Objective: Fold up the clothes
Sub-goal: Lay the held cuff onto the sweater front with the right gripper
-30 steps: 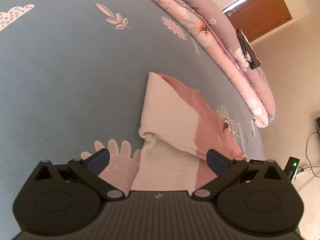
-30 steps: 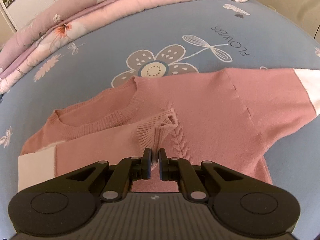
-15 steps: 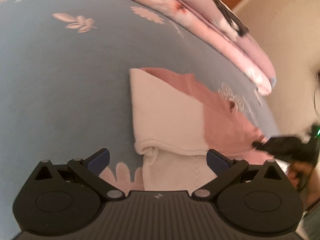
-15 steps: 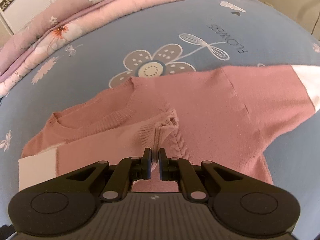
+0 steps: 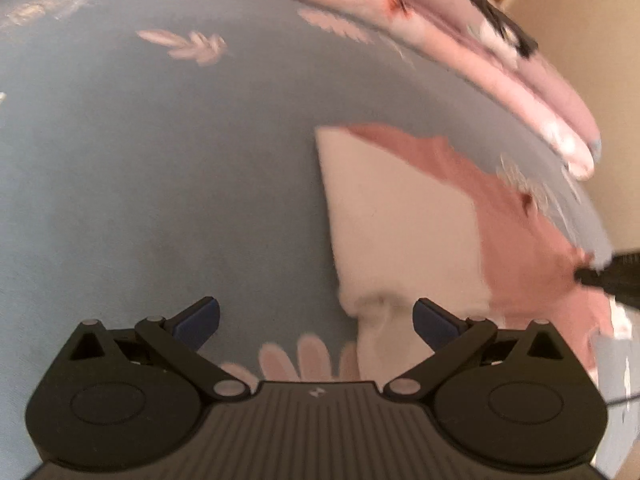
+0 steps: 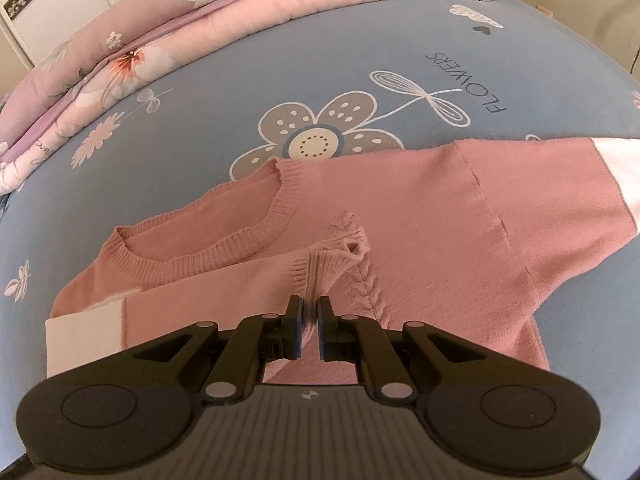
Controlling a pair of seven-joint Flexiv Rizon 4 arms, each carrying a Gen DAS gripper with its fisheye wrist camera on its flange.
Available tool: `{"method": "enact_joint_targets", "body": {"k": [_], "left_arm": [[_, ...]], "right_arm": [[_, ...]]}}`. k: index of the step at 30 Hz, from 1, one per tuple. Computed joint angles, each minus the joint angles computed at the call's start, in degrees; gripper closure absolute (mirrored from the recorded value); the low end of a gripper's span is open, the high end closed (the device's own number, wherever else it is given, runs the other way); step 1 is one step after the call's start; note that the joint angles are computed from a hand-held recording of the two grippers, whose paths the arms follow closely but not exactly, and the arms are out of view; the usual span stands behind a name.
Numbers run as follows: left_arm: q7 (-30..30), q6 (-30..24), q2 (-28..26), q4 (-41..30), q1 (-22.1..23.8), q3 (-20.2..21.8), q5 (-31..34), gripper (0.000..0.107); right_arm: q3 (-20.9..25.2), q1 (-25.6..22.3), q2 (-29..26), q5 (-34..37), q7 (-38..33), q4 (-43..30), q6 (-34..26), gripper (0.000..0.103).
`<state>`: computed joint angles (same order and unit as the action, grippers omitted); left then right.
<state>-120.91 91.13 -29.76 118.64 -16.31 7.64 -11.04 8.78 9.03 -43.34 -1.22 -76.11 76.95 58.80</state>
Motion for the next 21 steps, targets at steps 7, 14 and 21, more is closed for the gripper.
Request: {"method": "enact_joint_targets", "body": {"k": [7,14,21], "left_arm": [[-12.76,-8.73,-3.76,-6.28,-15.01,18.46,4.61,0.005],[-17.69,-13.30,-3.19,-7.72,-14.87,19.28,9.97,0.005],[-26.22,-20.76,-3.91,-11.33,-18.74,23.35,18.00,0.004]], "right_arm": [[0.30,0.00,0.21,0.30,-0.51,0.12,0.20,0.093],[-0.10,0.11,0.80,1.02,1.77,1.29,2.98,0.094],[-2.56,1.25,-0.24,-2.26,5.50,1.91,1.30,0.094]]}}
